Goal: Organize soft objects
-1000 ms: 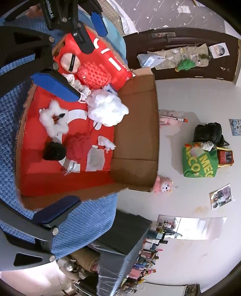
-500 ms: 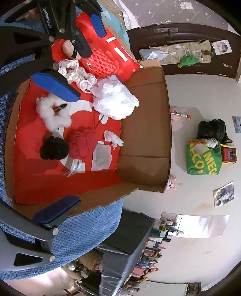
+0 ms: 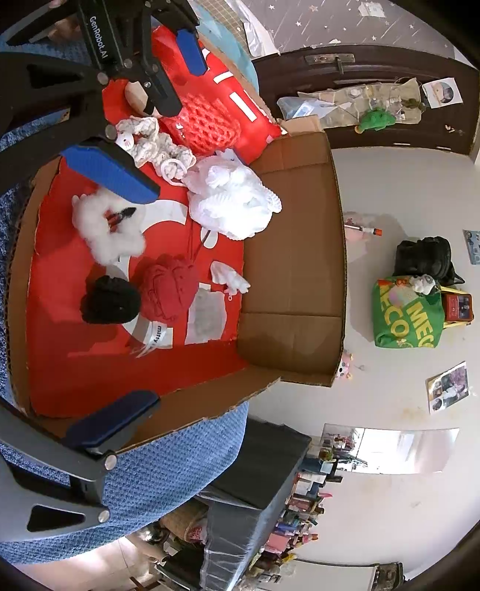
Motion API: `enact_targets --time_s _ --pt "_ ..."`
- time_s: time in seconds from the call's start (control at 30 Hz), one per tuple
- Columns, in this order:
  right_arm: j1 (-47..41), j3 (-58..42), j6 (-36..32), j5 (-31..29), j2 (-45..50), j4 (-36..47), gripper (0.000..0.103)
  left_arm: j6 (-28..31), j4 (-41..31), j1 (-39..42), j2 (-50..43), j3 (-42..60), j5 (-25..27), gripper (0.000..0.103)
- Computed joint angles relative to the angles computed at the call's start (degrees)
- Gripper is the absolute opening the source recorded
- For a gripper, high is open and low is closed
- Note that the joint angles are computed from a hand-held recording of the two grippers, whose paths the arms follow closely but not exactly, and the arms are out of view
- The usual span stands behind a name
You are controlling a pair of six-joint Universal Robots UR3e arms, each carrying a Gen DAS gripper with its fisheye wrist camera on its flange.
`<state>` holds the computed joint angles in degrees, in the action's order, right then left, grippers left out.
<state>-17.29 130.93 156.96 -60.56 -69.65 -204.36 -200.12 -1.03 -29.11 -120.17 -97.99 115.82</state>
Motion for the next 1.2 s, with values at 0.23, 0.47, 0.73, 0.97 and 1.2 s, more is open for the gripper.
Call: enact_targets --time_s 0.23,0.47,0.73,0.97,1.2 --pt "0.65 -0.16 0.29 -1.09 0.59 -0.91 0.103 -0.03 0.60 -0.05 0.08 -0.34 0.08 0.084" --pt "1.15 -0.31 0.49 -2.09 0.68 -1.26 0.103 0.02 0.67 -0.04 0.14 -0.39 0.15 0.084" --pt "1.23 -0.27 0.57 -2.29 0.77 -1.48 0.103 -0.01 0.66 -0.06 0.12 -0.39 0.18 0.084" --pt "1.20 -0.22 0.60 -2.24 0.82 -1.60 0.103 -0.11 0.45 -0.05 0.20 -0.42 0.16 0.084" --pt "1.23 -0.26 0.62 -2.25 0.89 -1.67 0.103 -0.07 0.46 -0.01 0.30 -0.54 0.13 0.084"
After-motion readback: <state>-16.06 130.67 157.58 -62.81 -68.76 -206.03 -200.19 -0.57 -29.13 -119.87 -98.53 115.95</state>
